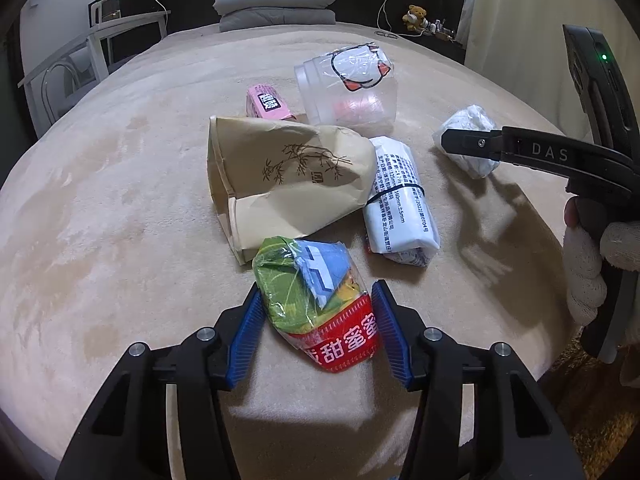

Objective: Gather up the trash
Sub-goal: 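Grasp the clear crumpled plastic bag with the right tool while the left tool grasps the green-red snack wrapper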

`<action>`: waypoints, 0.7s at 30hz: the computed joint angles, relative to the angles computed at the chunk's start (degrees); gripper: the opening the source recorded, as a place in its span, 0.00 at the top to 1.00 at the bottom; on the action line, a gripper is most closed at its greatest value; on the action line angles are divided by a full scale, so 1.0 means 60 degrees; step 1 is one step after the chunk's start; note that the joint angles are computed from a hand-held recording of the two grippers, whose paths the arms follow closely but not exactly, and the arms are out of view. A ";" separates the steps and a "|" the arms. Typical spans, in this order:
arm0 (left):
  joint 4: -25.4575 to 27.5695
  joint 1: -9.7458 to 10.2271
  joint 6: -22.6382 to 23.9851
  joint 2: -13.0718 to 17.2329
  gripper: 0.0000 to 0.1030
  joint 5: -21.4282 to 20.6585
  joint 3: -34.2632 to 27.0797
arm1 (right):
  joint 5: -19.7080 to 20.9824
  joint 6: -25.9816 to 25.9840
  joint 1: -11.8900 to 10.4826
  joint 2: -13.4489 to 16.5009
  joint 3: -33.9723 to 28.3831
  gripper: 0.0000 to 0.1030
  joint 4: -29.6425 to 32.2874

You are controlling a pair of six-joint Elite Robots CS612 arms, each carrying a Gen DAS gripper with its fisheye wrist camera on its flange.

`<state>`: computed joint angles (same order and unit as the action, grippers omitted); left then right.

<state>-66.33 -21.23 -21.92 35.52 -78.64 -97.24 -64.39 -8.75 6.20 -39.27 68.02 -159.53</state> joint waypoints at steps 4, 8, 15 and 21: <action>-0.0074 0.0056 -0.0057 0.0022 0.49 -0.0227 -0.0063 | -0.0023 0.0040 -0.0030 -0.0088 0.0150 0.55 -0.0137; -0.0133 0.0088 -0.0095 0.0032 0.49 -0.0336 -0.0146 | 0.0006 0.0116 -0.0056 -0.0197 0.0336 0.55 -0.0314; -0.0189 0.0093 -0.0148 0.0094 0.50 -0.0398 -0.0408 | 0.0082 0.0175 -0.0138 -0.0458 0.0796 0.55 -0.0677; -0.0303 0.0017 -0.0135 0.0134 0.50 -0.0302 -0.0638 | 0.0069 0.0181 -0.0213 -0.0768 0.1380 0.55 -0.1035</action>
